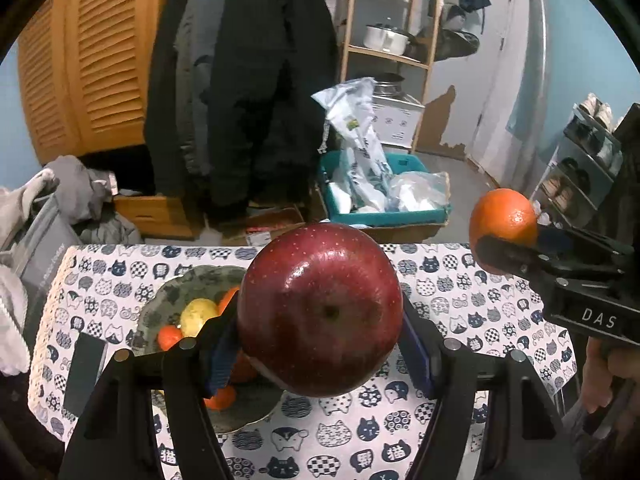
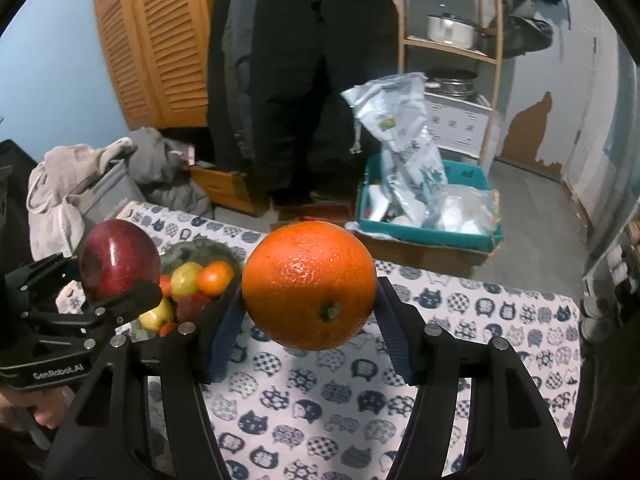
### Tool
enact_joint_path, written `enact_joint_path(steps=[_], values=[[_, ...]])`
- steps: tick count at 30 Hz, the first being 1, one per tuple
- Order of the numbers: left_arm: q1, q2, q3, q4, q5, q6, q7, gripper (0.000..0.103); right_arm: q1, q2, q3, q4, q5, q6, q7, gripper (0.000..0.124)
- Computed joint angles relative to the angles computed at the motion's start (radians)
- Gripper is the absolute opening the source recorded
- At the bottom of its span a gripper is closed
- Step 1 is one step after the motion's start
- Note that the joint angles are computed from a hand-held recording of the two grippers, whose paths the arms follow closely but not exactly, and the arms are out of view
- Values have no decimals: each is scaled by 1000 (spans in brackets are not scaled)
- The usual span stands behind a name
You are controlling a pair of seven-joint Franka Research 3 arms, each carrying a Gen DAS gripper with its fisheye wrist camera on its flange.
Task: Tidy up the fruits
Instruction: 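Lower the orange into the bowl and open the right tool while the left tool releases the apple there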
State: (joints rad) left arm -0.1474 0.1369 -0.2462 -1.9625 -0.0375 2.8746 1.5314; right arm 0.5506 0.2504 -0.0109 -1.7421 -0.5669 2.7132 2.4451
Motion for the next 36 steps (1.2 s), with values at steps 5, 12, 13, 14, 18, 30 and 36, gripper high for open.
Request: enact_joint_path(steps=[5,12,13,14,18,30,36], values=[[12,-9,21,-18,20,4,-28,72,7,78,14,101,63,-15,-76,63],[44,3,44,-30,42,-7,-59,72,33,193,13,248,191,-43,-199,63],[49,7,45,-30,42,-9,-58,72,37,210,12,269,210,-49,-216,63],[53,13,50,-28,50,-16,-68,72,40,228,11,291,230,-57,-233,63],[75,40,58,-19,48,-45,-79,72,43,318,22,405,327,-104,-308,63],[121,133,57,21,63,-102,-125,72,69,566,10,750,471,-290,-422,63],[123,170,57,43,66,-130,-141,72,75,691,1,926,503,-399,-450,63]])
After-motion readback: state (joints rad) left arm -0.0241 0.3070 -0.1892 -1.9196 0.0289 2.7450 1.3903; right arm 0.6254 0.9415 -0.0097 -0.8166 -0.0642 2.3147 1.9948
